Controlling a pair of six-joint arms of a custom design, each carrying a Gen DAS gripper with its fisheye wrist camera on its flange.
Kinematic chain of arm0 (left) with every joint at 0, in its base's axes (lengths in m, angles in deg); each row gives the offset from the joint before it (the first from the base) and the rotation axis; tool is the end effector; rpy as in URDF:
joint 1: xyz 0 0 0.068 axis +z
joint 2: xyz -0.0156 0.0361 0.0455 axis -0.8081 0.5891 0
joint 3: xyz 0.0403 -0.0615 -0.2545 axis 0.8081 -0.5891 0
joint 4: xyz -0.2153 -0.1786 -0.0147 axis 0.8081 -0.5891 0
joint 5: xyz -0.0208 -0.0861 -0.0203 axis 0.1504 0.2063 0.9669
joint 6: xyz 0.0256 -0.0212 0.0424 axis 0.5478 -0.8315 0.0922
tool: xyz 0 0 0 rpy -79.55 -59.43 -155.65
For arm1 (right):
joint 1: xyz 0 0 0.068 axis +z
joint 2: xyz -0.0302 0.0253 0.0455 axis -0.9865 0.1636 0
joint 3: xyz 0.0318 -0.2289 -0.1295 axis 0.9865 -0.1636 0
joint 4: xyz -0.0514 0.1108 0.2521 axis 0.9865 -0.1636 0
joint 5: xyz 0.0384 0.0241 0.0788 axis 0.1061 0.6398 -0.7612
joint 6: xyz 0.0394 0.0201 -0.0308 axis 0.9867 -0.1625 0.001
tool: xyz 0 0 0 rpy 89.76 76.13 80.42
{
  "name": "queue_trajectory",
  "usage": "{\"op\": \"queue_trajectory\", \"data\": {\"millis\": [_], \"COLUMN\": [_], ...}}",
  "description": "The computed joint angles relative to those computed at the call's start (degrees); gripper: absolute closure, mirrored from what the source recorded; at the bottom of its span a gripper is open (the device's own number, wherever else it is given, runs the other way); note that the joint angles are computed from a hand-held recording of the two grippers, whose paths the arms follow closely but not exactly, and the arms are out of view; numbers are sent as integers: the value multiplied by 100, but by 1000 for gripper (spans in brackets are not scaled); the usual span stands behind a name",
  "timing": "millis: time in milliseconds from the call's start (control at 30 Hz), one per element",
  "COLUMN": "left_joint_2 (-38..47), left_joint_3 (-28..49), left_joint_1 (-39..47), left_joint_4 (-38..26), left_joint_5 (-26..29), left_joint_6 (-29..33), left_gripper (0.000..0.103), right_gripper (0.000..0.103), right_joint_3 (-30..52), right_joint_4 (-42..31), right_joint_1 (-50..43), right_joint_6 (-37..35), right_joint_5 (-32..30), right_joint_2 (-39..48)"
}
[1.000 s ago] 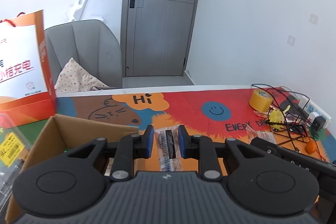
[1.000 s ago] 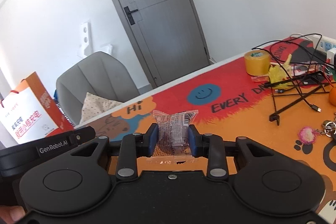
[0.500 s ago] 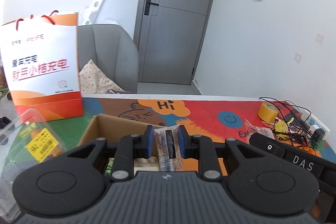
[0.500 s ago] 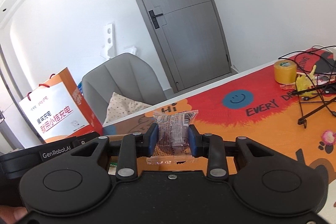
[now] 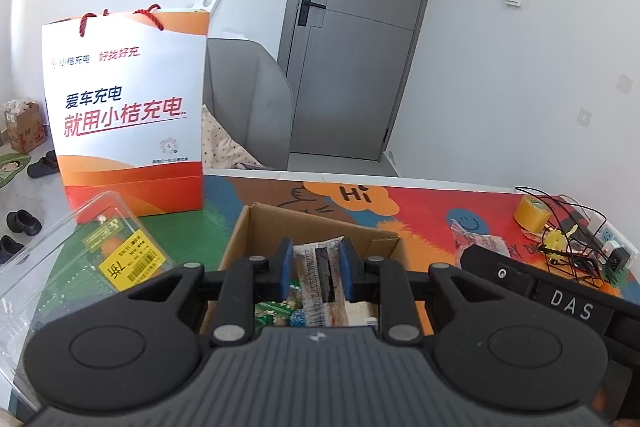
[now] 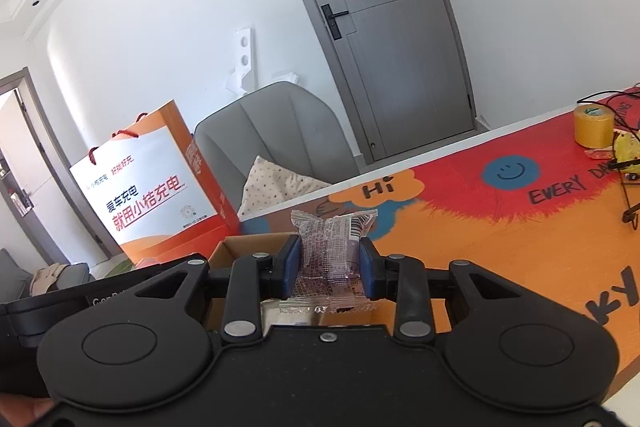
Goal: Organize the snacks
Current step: 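Carry the brown bar and purple candy packet over the cardboard box, then open both grippers to drop the bar and candy into the box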
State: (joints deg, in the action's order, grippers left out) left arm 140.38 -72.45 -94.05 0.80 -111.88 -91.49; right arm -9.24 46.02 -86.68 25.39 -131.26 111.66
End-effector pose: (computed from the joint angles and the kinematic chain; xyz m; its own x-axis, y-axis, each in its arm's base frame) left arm 0.1547 -0.0988 0.1186 -0.4607 -0.3164 -0.8293 -0.3341 0.9274 -0.1683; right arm 0.2298 -0.0009 0.0933 -0.5529 0.0436 -0.8321 -0.4734 0.8053 0.3568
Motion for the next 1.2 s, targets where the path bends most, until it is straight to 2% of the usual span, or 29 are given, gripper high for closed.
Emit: {"op": "queue_trajectory", "data": {"millis": [133, 300, 467, 700, 1033, 1100, 1200], "left_joint_2": [-239, -113, -625, -1668, -3096, -3474, -3823], "left_joint_3": [-244, -447, -688, -905, -1131, -1176, -1202], "left_joint_1": [252, 724, 921, 1162, 1666, 1798, 1891], "left_joint_4": [99, 467, 289, -385, -1529, -1835, -2175], "left_joint_5": [301, 755, 869, 1092, 1239, 1274, 1271], "left_joint_6": [144, 313, 413, 473, 556, 587, 545], "left_gripper": [79, 76, 76, 76, 69, 68, 60], "right_gripper": [71, 71, 71, 71, 71, 68, 60], "right_joint_3": [-87, -94, -5, 150, 371, 452, 380], "right_joint_4": [59, 196, 356, 456, 314, 81, 69], "right_joint_1": [292, 687, 987, 1366, 2017, 2102, 2126], "right_joint_6": [60, 185, 329, 459, 656, 624, 648], "right_joint_5": [145, 380, 587, 821, 1122, 1044, 1067], "right_joint_2": [-50, 96, 325, 553, 685, 662, 556]}}
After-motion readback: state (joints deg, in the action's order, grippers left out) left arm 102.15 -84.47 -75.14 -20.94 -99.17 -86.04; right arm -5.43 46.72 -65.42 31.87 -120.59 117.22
